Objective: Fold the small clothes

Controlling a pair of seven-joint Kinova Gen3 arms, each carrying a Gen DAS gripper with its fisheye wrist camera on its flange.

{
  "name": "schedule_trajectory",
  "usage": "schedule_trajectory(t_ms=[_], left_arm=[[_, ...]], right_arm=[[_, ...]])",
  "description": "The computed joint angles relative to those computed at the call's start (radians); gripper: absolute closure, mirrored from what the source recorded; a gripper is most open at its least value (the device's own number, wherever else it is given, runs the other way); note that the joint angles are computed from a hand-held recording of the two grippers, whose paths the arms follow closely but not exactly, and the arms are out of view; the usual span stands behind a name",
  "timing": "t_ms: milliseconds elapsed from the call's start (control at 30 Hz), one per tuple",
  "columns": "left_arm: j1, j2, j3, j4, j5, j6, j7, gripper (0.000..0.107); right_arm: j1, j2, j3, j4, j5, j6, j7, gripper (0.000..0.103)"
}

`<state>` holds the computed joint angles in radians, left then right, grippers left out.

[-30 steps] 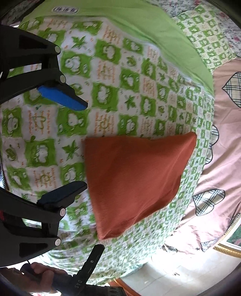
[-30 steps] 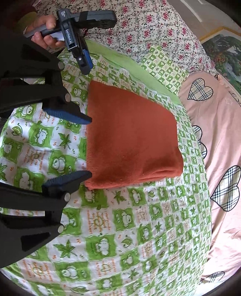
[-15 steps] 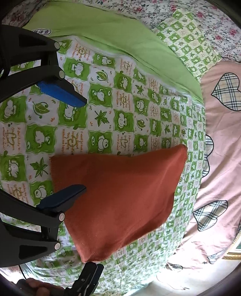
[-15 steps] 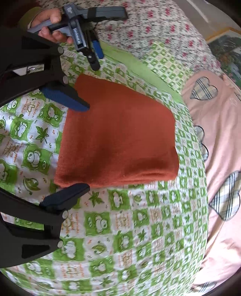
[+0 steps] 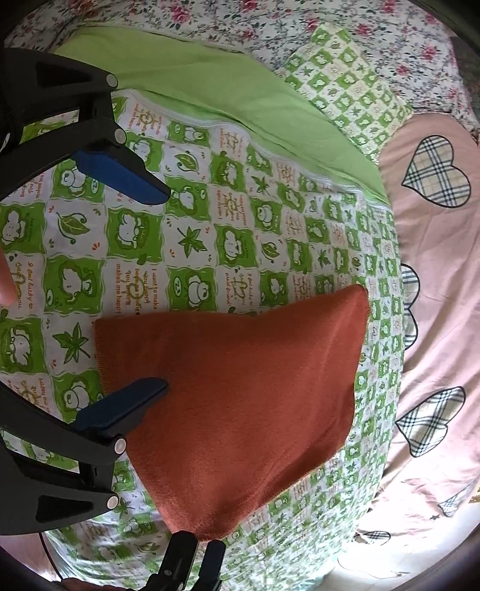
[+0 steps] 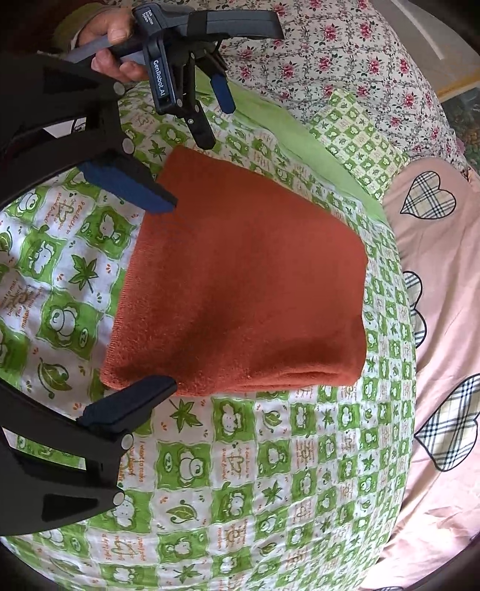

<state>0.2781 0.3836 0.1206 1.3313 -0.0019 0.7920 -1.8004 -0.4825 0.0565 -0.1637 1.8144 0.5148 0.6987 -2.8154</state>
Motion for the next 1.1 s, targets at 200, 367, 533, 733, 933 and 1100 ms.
schedule_trajectory(t_ms=[200,367,533,733,933,1100], left_arm=[[0.014,0.008,-0.006,-0.01,-0.02,-0.01,0.005,0.011],[0.013,0.013,-0.005,-0.015,-0.018,-0.016,0.006,0.01],[0.014,0.017,-0.004,-0.019,-0.018,-0.029,0.013,0.01],[0.001,0.043,0.006,-0.058,0.01,-0.003,0.006,0.01],[-0.025,0.056,0.022,-0.076,0.071,0.009,-0.012,0.01],[-0.019,0.065,0.017,-0.092,0.083,0.028,0.001,0.01]], right_arm=[[0.012,0.017,0.009,-0.024,-0.039,0.007,0.057,0.01],[0.015,0.026,0.017,-0.035,-0.06,-0.002,0.099,0.01],[0.03,0.025,0.03,-0.031,-0.085,-0.036,0.115,0.009],[0.027,0.041,0.037,-0.059,-0.071,-0.015,0.131,0.009],[0.017,0.055,0.05,-0.075,-0.045,0.012,0.112,0.009],[0.025,0.054,0.056,-0.066,-0.036,-0.004,0.099,0.009]])
